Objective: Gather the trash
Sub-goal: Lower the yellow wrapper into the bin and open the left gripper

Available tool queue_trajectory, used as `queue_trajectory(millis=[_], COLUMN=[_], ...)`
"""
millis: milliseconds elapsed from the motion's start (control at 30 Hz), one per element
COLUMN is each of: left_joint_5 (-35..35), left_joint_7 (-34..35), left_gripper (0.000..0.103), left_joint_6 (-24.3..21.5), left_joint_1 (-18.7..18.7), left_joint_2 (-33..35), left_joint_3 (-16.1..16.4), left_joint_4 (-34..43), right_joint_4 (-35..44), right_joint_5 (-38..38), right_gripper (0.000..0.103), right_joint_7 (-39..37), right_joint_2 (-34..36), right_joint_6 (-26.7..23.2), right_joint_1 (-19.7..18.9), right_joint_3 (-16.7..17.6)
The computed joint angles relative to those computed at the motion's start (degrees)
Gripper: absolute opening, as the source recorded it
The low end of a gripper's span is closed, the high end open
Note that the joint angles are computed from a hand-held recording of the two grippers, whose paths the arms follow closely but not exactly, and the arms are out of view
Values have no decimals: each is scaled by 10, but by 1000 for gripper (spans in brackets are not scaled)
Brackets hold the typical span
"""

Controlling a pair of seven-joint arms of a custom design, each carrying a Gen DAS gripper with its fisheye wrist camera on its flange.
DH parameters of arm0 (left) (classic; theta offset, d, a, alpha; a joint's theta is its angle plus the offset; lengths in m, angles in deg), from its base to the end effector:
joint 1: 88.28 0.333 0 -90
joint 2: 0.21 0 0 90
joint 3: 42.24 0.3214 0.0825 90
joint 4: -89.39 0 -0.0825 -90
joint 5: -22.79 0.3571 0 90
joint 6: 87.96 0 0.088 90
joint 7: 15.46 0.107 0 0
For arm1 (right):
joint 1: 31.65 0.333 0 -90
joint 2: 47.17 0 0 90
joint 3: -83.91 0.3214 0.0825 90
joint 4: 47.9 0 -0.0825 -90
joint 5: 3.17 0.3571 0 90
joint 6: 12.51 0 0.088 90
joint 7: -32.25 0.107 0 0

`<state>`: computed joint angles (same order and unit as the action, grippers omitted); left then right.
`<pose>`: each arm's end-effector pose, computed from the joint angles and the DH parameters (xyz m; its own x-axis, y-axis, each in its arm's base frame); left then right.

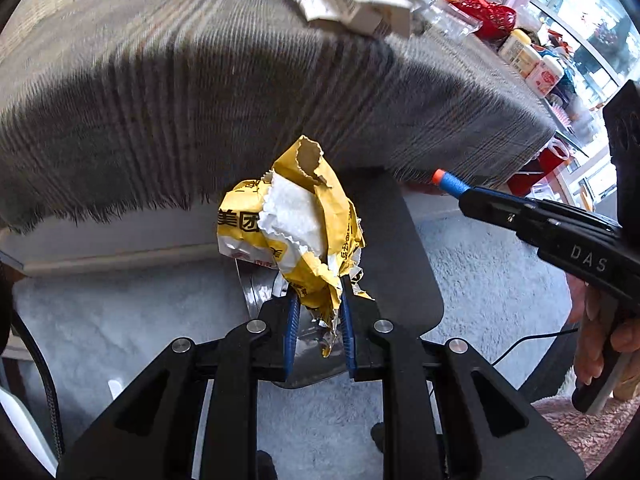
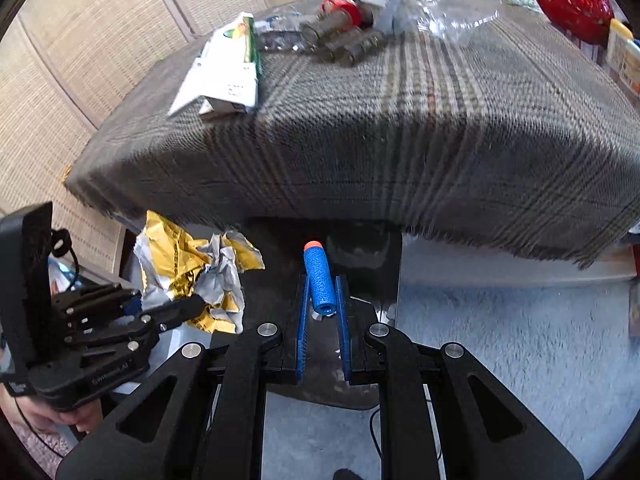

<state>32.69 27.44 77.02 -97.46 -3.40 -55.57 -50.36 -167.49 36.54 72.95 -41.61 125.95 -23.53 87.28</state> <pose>0.4558 -0.2003 0.4022 0.2057 -0.9462 0.2499 -0.8624 -0.2960 -0.4106 0.5519 0.1148 0.4240 0.5857 -0.7613 -0.2780 -0.7781 -0.4322 -0.4558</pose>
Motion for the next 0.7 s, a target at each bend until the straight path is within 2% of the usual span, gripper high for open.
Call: queue_trajectory(millis=[200,533,667,700], left_joint_5=[-46,-96,-109,-98], left_joint_7=[25,66,87,80], left_gripper=[17,20,37,40], left_joint_6=[9,19,28,27], left_joint_1=[-15,-28,-24,-21], left_joint_2=[25,25,5,3], left_joint_3=[4,10,8,5], left_joint_4=[0,-4,-24,-23], right_joint_4=[2,16,15,14], right_joint_5=[-20,-4,-5,-4], right_gripper=[15,17,19,28], right_joint_7=[17,12,14,14], right_joint_2=[12,16,13,13], right_joint_6=[-13,-37,-35,-33], right_joint_1=[4,-5,-2,-2], right_joint_3=[4,5,6,5])
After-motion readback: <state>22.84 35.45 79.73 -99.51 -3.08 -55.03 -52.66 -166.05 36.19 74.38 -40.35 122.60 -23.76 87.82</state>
